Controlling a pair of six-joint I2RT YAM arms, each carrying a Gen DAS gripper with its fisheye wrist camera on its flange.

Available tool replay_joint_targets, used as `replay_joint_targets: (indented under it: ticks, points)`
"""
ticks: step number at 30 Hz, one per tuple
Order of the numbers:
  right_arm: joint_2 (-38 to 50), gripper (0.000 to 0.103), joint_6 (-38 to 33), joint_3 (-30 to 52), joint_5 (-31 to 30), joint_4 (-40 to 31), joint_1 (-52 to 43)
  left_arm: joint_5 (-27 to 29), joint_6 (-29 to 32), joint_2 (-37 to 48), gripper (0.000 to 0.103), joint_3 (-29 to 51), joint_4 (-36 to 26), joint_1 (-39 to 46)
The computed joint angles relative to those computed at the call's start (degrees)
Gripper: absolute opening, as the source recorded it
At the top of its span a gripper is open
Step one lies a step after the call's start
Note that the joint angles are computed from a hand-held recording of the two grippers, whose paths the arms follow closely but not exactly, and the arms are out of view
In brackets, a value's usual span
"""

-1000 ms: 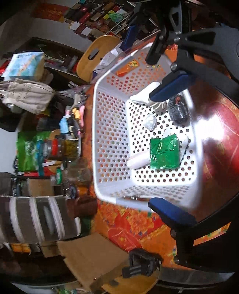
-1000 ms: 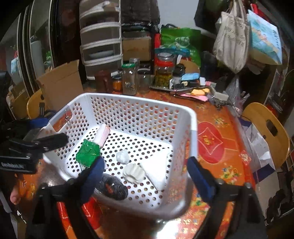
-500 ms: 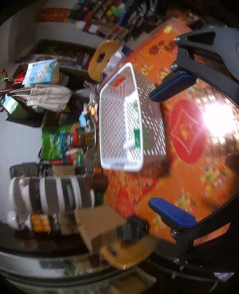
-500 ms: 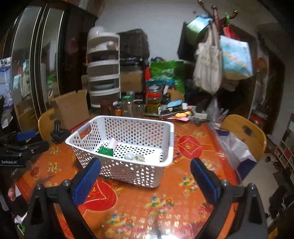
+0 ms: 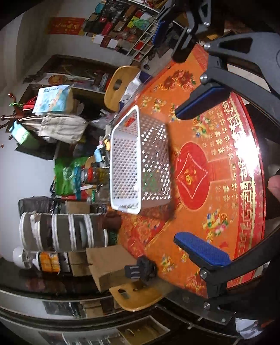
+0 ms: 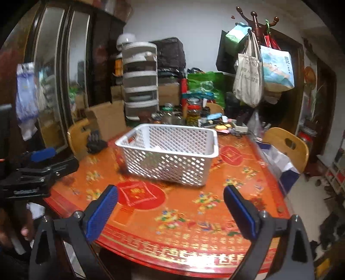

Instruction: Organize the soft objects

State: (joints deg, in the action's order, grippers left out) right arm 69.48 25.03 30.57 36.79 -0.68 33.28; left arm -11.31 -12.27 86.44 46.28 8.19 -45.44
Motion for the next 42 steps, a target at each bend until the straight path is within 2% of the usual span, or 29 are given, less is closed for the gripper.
replay_joint_targets:
  ticks: [4,9,42]
  points:
    - [2.80,0.098,0.47,-0.67,-4.18,3.00,-4.89,-2.19,0.96,3.02,0.103,1.46,1.53,-1.10]
    - [4.01,0.098,0.12,-1.72,-7.82,6.35,-9.03,-2.17,0.44,4.58,0.103,2.59,2.12,-0.54]
    - [5.23,0.098,0.68,-1.55,-6.77,6.55,-6.47,-0.71,0.61,5.57,0.103,5.76,-1.07,0.55]
